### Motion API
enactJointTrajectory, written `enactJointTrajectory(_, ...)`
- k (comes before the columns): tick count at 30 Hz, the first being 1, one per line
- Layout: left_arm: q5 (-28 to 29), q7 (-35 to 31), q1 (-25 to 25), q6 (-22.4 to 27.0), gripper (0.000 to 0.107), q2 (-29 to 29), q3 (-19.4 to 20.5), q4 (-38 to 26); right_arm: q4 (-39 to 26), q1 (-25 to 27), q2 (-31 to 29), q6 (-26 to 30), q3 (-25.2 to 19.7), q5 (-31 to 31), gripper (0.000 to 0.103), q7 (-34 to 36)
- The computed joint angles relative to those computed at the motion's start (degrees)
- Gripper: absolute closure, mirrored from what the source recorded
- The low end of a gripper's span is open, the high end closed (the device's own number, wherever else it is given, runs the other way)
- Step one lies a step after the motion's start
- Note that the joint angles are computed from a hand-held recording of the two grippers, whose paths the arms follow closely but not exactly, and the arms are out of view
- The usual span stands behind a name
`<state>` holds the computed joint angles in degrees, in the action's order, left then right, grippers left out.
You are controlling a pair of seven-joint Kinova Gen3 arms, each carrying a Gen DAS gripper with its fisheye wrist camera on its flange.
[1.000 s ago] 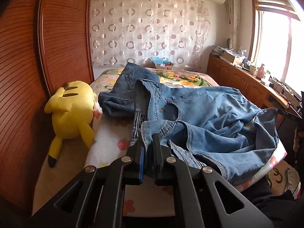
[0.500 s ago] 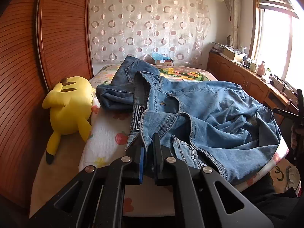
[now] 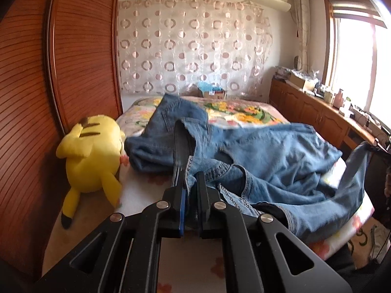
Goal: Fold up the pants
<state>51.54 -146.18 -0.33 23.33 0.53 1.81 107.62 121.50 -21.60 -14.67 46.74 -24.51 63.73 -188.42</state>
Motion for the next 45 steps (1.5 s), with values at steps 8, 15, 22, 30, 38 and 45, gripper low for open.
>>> enactJointTrajectory(8,-3.7,6.6,0.9,-2.0,0.100,4.2,2.3,-8.0,-4.6,3.0,-0.8,7.6,-1.8,5.7,0.097,-1.5)
enactJointTrajectory(15,-19.1,19.7,3.3,-4.1,0.100,10.5,3.7,-14.8,-8.6,-0.6,8.8,12.8,0.1,12.1,0.097,-2.5)
enactJointTrajectory(22,-24.4,24.7,0.6,-2.2,0.100,14.3,7.2,-19.6,-11.6,-3.5,11.1,9.5,6.9,12.9,0.097,-0.4)
enactJointTrajectory(30,-35.2,36.3,4.6,1.1,0.100,20.2,4.5,-29.6,-16.8,-2.2,14.8,3.8,12.9,15.1,0.097,5.3)
enactJointTrajectory(38,-43.9,44.9,7.8,7.4,0.100,27.7,2.6,-41.0,-23.9,0.2,23.0,-2.7,18.3,9.8,0.097,14.3)
enactJointTrajectory(45,-45.9,47.5,7.7,12.3,0.092,31.4,3.1,-46.8,-28.8,0.1,29.9,-6.5,23.8,0.7,0.097,22.7)
